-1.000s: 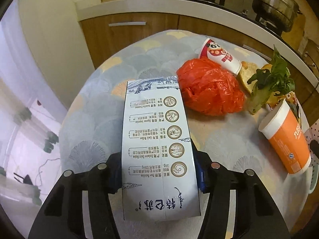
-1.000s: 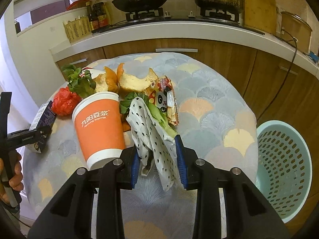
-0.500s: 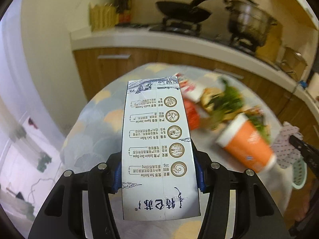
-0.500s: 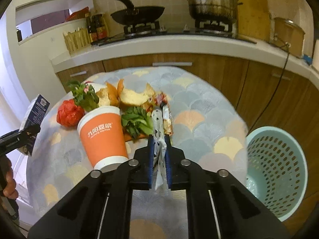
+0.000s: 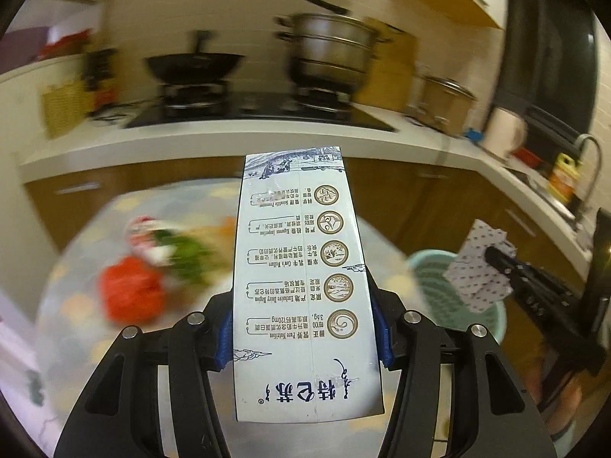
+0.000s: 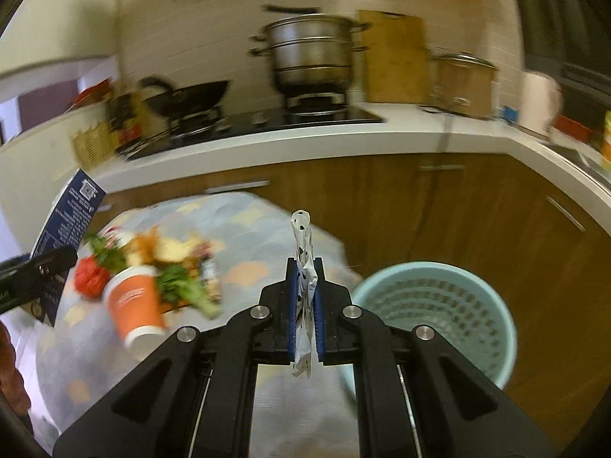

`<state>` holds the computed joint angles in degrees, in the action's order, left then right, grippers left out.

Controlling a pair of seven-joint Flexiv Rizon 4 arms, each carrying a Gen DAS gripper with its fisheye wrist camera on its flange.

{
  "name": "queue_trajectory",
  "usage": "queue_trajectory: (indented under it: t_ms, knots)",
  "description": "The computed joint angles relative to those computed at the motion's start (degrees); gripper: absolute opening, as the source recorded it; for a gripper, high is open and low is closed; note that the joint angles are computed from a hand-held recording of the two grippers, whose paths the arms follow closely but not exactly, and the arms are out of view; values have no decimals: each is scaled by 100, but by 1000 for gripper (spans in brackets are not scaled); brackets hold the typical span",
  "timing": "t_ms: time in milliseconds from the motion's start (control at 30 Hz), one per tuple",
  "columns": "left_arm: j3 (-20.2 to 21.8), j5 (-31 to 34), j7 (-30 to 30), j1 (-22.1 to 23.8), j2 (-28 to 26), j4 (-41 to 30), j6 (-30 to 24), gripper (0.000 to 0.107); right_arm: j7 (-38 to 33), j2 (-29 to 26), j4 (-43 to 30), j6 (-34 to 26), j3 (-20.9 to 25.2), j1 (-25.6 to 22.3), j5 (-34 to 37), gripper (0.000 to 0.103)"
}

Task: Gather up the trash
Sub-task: 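Carry the carton and napkin over the blue basket and release both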

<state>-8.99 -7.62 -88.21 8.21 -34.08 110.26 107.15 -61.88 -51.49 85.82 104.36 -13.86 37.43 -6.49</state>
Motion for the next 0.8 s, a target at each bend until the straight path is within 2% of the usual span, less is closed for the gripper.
queue_trajectory:
  t_ms: [133,267,367,467,667,800]
  knots:
    - [-592,135,363,81,-434,-695,-572,53,236,-1,110,-43,-177,-105,269,6]
    - [-1154,29,942,97,-976,-1441,-1208,53,464,-48,160,-121,5,-460,309,6]
    - [-1395,-196,1373,2,-1398,-2010,-1763,53,624,-120,144,-264,142,-695,255,6]
    - [-1433,-432,1705,-186,-1794,-2536,-2215,53,802,-249,30,-508,340,-949,118,6]
    - [-1077,-888,2044,-662,-2446,-3463,-2849,53,1020,-524,-325,-1188,1066,-1601,-303,6]
    - [-758,-1219,2063,-908,-2674,-3857,-3338,55,1114,-651,-506,-1554,1328,-1797,-476,7]
